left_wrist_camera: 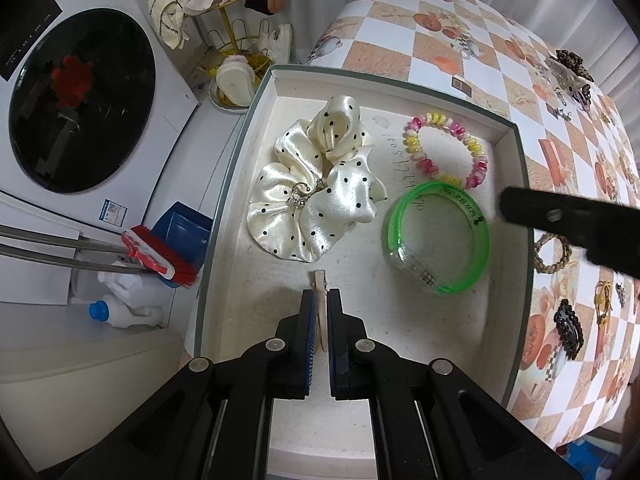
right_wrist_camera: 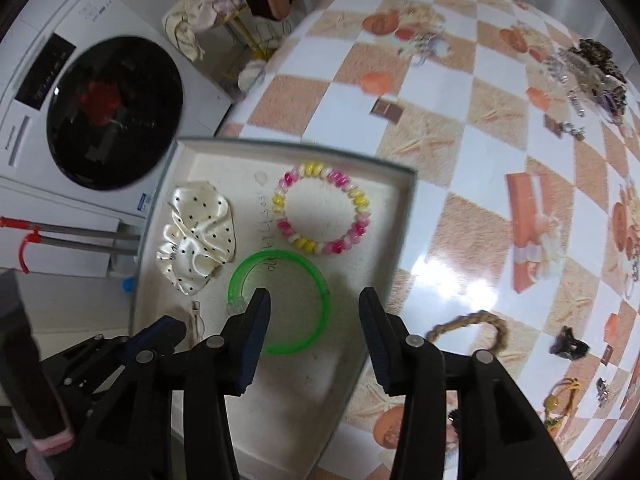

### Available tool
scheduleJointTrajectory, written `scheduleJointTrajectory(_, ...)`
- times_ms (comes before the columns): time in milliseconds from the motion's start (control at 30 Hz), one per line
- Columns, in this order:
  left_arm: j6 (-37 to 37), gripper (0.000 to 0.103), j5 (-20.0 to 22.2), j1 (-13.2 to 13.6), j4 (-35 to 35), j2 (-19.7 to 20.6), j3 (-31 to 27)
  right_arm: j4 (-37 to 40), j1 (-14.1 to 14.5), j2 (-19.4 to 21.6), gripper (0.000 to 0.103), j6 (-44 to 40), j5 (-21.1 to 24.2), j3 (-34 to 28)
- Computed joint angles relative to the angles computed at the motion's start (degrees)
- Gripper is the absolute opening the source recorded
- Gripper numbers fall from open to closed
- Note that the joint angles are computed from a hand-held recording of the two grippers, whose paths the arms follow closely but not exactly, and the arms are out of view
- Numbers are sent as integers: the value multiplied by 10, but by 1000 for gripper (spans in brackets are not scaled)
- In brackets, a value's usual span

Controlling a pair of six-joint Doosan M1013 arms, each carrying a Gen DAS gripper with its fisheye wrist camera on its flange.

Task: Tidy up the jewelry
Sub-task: 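Move both tools back over the jewelry on the table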

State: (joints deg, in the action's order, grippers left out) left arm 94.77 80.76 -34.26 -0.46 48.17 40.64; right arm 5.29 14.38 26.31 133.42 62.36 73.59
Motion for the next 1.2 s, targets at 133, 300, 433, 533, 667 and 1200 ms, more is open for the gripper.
scheduleJointTrajectory(133,8,10,3,-2,-5,-1,-2,-18,-5,-29,56,30,-7,28)
scheduleJointTrajectory(300,9,10,14,-10,0,3,-10,-34,-19,-59,59,63,-14,62)
scheduleJointTrajectory(433,0,10,24,-21,5,5,-15,-38,-35,-82,63,75,-30,99)
scheduleJointTrajectory(533,-10,43,26,-31,9,4,-19,-38,-51,-106,63,76,-42,131)
scheduleJointTrajectory(667,-31,103,5,-50,26,-5,-20,-28,-78,-131,64,57,-57,166)
scheduleJointTrajectory(1200,-95,103,19,-115,5,20,-54,6,-158,-161,77,-93,-87,218)
